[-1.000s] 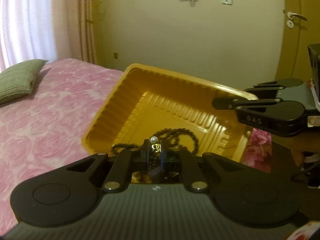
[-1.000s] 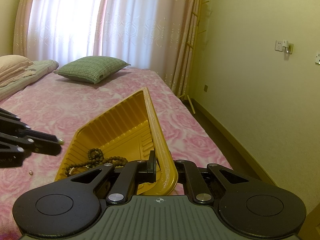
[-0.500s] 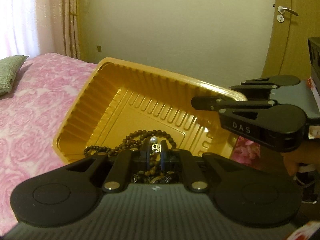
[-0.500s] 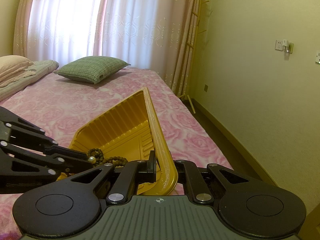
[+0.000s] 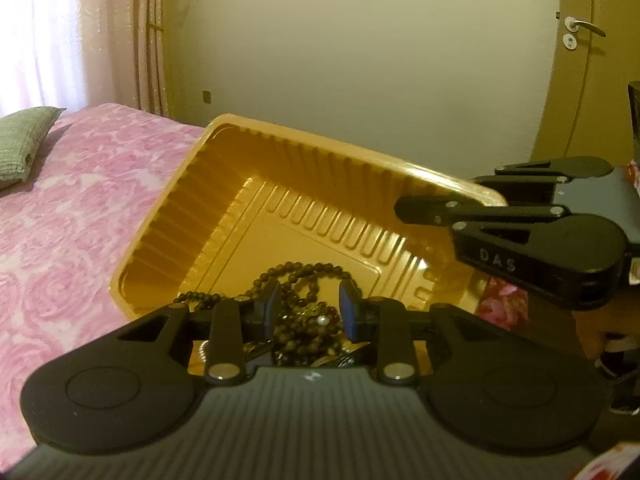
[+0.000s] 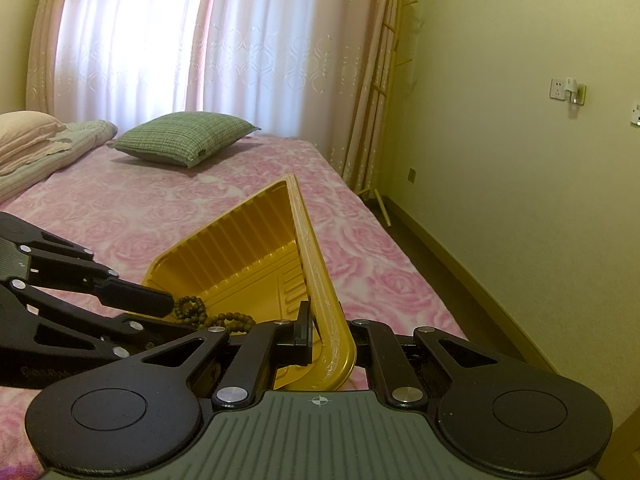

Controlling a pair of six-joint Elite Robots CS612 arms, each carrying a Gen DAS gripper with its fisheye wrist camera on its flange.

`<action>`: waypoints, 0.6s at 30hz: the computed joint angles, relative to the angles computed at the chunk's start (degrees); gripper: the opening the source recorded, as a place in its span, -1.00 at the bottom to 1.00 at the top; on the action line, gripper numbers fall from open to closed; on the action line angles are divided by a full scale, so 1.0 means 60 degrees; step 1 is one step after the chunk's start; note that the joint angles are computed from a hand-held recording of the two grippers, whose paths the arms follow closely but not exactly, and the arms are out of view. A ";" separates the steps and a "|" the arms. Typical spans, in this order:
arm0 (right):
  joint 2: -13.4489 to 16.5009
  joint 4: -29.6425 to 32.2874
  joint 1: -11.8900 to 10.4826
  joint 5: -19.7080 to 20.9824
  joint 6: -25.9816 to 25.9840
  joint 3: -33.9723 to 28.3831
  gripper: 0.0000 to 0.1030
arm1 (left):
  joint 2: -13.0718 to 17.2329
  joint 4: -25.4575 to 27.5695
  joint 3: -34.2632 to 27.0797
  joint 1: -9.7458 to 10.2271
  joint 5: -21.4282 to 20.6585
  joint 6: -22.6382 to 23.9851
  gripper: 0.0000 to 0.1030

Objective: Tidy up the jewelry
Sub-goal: 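Carry the earring into the tray and open the left tool, then grasp the second pearl earring on the bed with the left tool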

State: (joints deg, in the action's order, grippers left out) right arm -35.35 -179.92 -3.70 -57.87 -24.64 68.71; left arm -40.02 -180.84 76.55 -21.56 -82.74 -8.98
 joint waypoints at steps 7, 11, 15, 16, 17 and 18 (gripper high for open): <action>-0.0003 -0.0001 0.0004 -0.0019 -0.0014 0.0007 -0.86 | -0.0281 -0.0395 0.0573 0.0097 0.0684 -0.0543 -0.47; -0.0011 -0.0021 0.0007 -0.0018 -0.0009 0.0032 -0.86 | -0.0494 -0.0595 0.0991 0.0161 0.1338 -0.0972 -0.47; -0.0012 -0.0029 0.0008 -0.0023 -0.0015 0.0043 -0.86 | -0.0703 -0.0808 0.1476 0.0227 0.2141 -0.1687 -0.46; -0.0003 -0.0018 0.0009 -0.0024 -0.0018 0.0023 -0.86 | -0.0745 -0.0827 0.1574 0.0243 0.2292 -0.1850 -0.45; -0.0005 -0.0028 0.0013 -0.0031 -0.0023 0.0031 -0.86 | -0.0795 -0.0855 0.1703 0.0258 0.2486 -0.2039 -0.45; -0.0008 -0.0027 0.0014 -0.0032 -0.0016 0.0036 -0.86 | -0.0832 -0.0847 0.1798 0.0273 0.2669 -0.2206 -0.45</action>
State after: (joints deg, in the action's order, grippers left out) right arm -35.40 -180.08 -3.62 -58.06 -24.74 68.93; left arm -45.02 -185.93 87.34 -19.93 -66.72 -22.22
